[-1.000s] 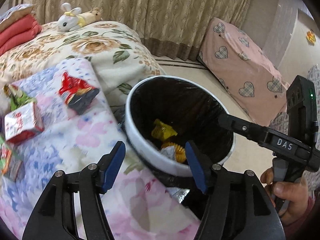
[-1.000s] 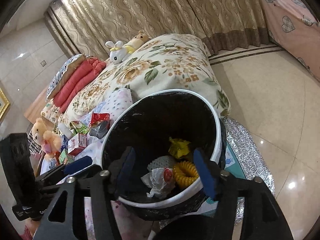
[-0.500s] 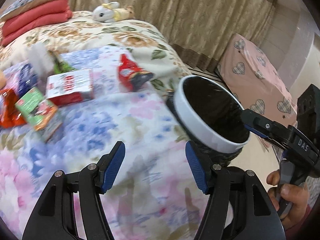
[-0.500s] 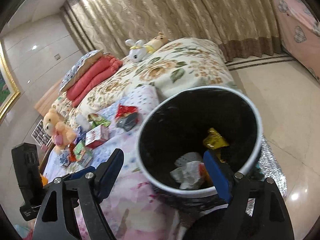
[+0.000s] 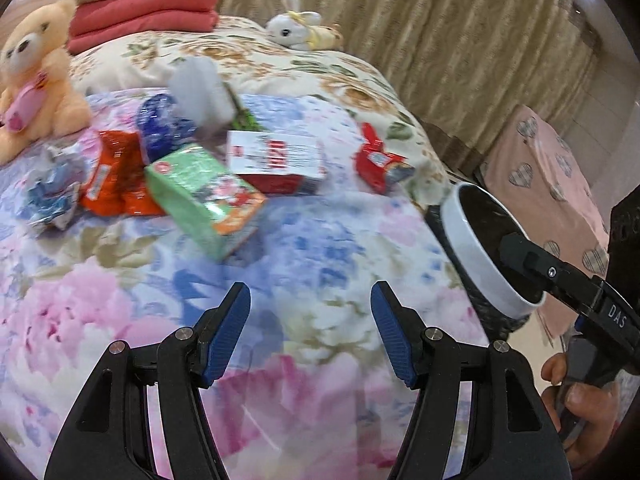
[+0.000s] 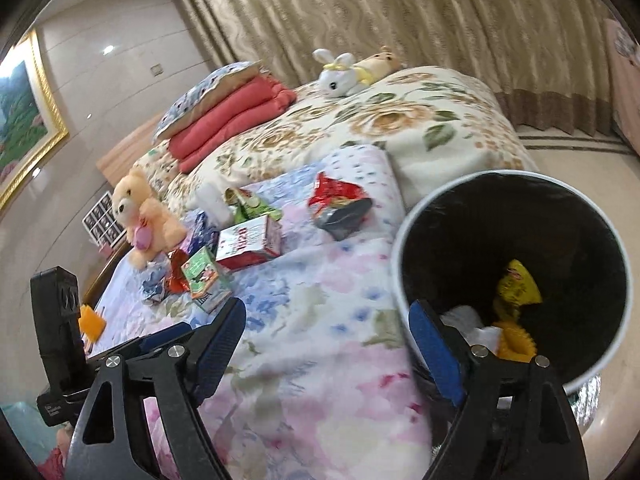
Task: Collect trash
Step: 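Move both tools back toward the green milk carton and red snack bag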
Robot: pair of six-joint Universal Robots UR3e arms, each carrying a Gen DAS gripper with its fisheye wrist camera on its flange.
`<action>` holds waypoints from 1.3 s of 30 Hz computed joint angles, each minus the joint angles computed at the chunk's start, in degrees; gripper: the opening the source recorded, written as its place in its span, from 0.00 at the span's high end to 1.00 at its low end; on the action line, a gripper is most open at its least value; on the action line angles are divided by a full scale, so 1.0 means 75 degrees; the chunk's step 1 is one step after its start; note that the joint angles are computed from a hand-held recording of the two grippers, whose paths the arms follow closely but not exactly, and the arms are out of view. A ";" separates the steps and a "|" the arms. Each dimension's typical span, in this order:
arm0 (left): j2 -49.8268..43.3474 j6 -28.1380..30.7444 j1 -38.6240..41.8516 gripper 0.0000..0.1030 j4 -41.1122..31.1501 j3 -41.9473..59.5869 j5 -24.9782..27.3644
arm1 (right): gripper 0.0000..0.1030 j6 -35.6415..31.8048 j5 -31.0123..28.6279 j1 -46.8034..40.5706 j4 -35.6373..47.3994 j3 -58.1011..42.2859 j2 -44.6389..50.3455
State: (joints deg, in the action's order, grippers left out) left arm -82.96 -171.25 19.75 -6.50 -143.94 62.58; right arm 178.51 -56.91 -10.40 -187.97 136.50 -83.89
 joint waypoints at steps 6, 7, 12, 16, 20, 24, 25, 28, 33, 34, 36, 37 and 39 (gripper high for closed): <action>-0.0403 -0.0092 0.0305 0.38 0.0136 0.0172 0.0179 | 0.17 0.0178 -0.0490 0.0791 -0.0310 -0.1295 0.1298; -0.0490 -0.0129 0.0280 0.38 0.0172 0.0238 0.0259 | 0.17 0.0189 -0.0599 0.0889 -0.0273 -0.1553 0.1506; -0.0961 -0.0341 0.0194 0.34 0.0199 0.0733 0.0548 | 0.17 0.0285 -0.0939 0.1161 0.0230 -0.2777 0.2241; -0.1362 -0.0582 0.0019 0.32 0.0106 0.1287 0.0736 | 0.17 0.0249 -0.1182 0.1357 0.0902 -0.3776 0.2648; -0.1832 -0.0809 -0.0331 0.29 0.0142 0.1872 0.1063 | 0.17 0.0138 -0.1421 0.1530 0.1662 -0.4864 0.3153; -0.2340 -0.1066 -0.0740 0.27 0.0123 0.2465 0.1590 | 0.17 -0.0010 -0.1837 0.1700 0.2503 -0.5981 0.3766; -0.2434 -0.1118 -0.0798 0.26 0.0104 0.2574 0.1676 | 0.17 -0.0037 -0.1948 0.1734 0.2606 -0.6121 0.3845; -0.2748 -0.1327 -0.0952 0.26 0.0102 0.2872 0.2014 | 0.18 -0.0227 -0.2372 0.1932 0.3071 -0.6706 0.4133; -0.3131 -0.1491 -0.0953 0.27 0.0017 0.3110 0.2311 | 0.50 -0.0498 -0.2890 0.2209 0.3657 -0.7392 0.4491; -0.3164 -0.1464 -0.0940 0.27 0.0024 0.3102 0.2335 | 0.63 -0.0497 -0.2934 0.2222 0.3753 -0.7478 0.4538; -0.3166 -0.1362 -0.0781 0.28 0.0119 0.2977 0.2119 | 0.80 -0.0476 -0.2906 0.2215 0.3717 -0.7460 0.4576; -0.3154 -0.1327 -0.0748 0.32 0.0166 0.2940 0.2072 | 0.85 -0.0443 -0.2807 0.2183 0.3635 -0.7389 0.4564; -0.3075 -0.1201 -0.0672 0.40 0.0248 0.2827 0.1949 | 0.89 -0.0394 -0.2676 0.2143 0.3407 -0.7172 0.4511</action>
